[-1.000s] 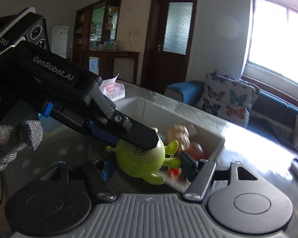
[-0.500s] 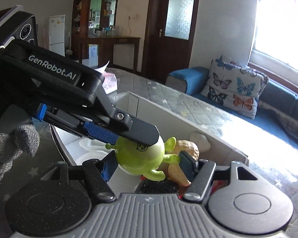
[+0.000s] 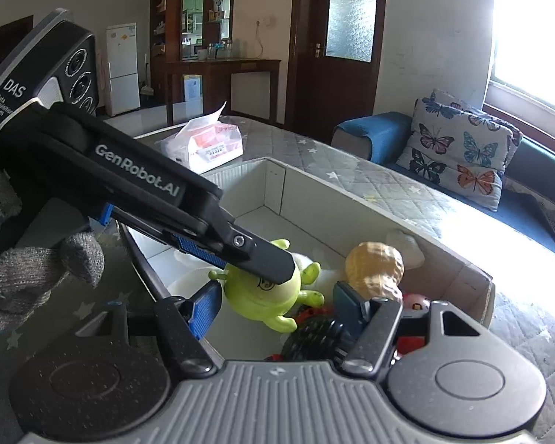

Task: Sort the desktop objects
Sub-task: 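Carry the alien toy into the grey box and open the left gripper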

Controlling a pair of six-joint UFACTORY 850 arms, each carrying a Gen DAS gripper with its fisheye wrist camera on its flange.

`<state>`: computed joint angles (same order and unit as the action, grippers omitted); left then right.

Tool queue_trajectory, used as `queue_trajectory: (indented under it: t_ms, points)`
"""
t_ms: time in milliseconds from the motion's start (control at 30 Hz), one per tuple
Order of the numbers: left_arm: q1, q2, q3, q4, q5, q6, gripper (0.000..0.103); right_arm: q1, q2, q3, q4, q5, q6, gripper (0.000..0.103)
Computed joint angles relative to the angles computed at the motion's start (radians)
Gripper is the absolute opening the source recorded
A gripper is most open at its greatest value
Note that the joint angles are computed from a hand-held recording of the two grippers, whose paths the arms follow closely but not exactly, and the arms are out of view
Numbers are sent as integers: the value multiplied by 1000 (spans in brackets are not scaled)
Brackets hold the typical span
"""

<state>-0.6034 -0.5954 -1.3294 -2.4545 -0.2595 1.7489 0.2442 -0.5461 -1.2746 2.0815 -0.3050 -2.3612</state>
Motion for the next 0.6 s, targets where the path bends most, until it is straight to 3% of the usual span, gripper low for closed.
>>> queue_trajectory:
  t_ms: [433, 600]
  points:
    - [9, 9, -6, 234, 17, -214, 49, 1, -12, -29, -189, 26, 191, 68]
    - [14, 23, 8, 219, 11, -206, 49, 2, -18, -40, -245, 35, 246, 68]
